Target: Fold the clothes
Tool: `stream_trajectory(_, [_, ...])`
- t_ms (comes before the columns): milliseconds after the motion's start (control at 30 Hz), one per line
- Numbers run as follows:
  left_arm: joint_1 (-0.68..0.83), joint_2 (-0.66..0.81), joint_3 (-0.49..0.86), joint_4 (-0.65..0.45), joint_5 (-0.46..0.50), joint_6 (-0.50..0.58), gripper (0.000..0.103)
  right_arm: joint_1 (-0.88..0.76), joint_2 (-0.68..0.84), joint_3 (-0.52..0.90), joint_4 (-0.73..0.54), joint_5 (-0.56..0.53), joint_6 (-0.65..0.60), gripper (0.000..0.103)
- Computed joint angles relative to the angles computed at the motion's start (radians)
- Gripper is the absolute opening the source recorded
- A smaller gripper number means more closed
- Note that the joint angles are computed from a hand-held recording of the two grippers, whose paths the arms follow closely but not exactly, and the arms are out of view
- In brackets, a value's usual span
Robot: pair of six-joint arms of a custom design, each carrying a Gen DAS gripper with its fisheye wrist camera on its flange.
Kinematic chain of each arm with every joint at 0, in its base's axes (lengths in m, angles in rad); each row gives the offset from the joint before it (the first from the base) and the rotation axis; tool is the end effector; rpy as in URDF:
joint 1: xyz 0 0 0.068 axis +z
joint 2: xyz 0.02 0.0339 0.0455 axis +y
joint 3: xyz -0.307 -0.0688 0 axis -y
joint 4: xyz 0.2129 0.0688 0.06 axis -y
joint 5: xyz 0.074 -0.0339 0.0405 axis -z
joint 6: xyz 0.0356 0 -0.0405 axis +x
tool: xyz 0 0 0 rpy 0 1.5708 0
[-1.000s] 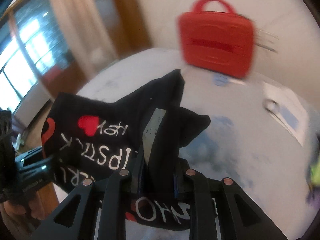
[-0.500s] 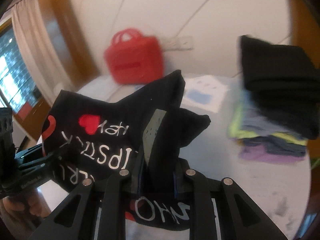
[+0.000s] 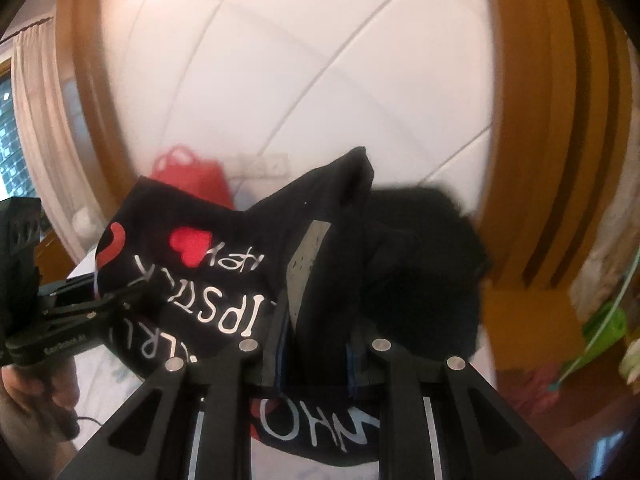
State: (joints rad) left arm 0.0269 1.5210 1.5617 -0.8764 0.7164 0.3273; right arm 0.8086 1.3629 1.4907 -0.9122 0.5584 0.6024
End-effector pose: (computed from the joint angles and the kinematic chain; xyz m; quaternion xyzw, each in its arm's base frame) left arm 0.2832 -0.0158 0.4139 0.2553 0.8453 -0.2628 0.3889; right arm 0.1752 0.1562 0.4269 0.0136 0.8941 0.0450 0.4454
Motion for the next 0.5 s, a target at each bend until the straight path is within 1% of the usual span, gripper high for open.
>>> stream_trajectory(67, [-0.082,0.078,0.135,-0.018,-0.041,-0.073,0.027,-0.118,-0.001,0.076,-0.027,-0.07,-0.092,0.021])
stream_trajectory(133, [-0.144,0.184,0.306,-0.073,-0.07,-0.128,0.027,-0.26,0.018,0.156,-0.051,-0.178,-0.176,0.021])
stream_trajectory(200, [-0.19,0.288,0.465,-0.134,-0.097,-0.157,0.027,-0.408,0.053,0.233,-0.076,-0.303,-0.244,0.021])
stream_trajectory(300, [-0.234,0.465,0.716,-0.25,-0.146,-0.162,0.027,-0.564,0.103,0.29,-0.086,-0.433,-0.291,0.021])
stream_trajectory(400, [-0.271,0.601,0.862,-0.309,-0.23,-0.157,0.027,-0.698,0.142,0.253,-0.03,-0.575,-0.307,0.021])
stream_trajectory(467, [-0.289,0.649,0.852,-0.272,-0.3,-0.151,0.027,-0.762,0.168,0.191,0.034,-0.66,-0.305,0.021])
stream_trajectory(500, [-0.297,0.675,0.854,-0.261,-0.318,-0.152,0.028,-0.781,0.187,0.159,0.061,-0.674,-0.308,0.021])
